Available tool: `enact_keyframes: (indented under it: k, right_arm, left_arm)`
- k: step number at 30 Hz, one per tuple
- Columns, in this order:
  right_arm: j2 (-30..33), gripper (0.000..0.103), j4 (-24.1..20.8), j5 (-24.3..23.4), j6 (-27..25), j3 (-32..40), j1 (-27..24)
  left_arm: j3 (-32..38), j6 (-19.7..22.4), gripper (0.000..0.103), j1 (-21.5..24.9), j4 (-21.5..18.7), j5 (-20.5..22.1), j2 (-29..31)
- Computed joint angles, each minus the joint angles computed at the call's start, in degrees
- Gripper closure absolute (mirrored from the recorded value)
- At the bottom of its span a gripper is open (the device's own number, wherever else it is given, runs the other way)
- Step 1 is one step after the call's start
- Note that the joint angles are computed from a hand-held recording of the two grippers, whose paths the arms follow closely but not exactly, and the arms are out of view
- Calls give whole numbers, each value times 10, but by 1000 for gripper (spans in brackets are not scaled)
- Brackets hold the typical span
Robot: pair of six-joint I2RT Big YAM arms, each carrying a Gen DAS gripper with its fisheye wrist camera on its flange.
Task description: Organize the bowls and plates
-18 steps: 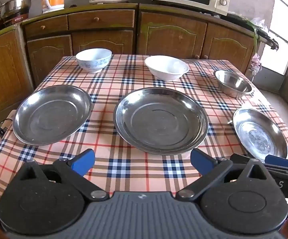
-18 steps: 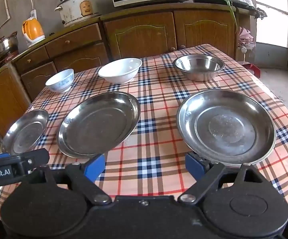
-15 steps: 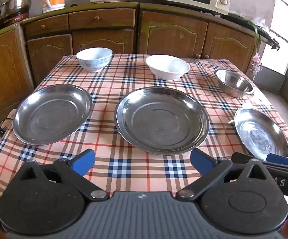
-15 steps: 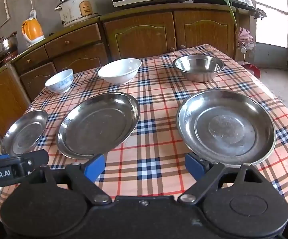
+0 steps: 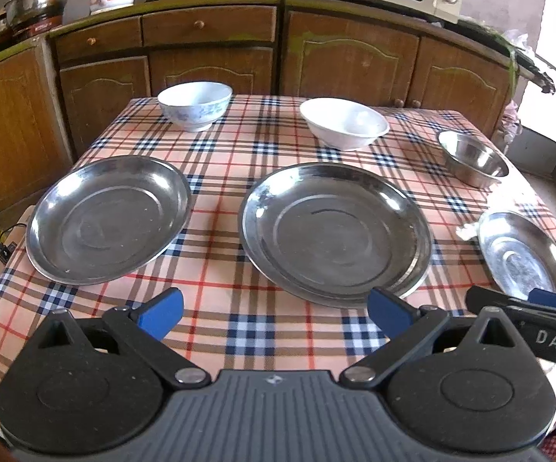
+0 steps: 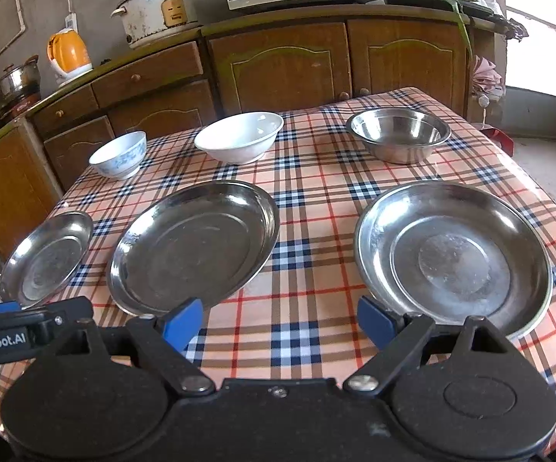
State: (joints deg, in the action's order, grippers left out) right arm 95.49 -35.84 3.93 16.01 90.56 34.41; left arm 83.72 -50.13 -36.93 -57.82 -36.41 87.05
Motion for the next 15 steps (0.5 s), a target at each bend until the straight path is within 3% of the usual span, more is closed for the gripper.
enact_keyframes:
  k: [6,15]
  right_arm:
    - [39,0,-2,-13,-8,49,-5]
    - [126,0,-38,-38,-27,160,-11]
  left_arm:
    - [3,-5,0,28,-9,26,7]
    - [3,24,6,67,60,43,24]
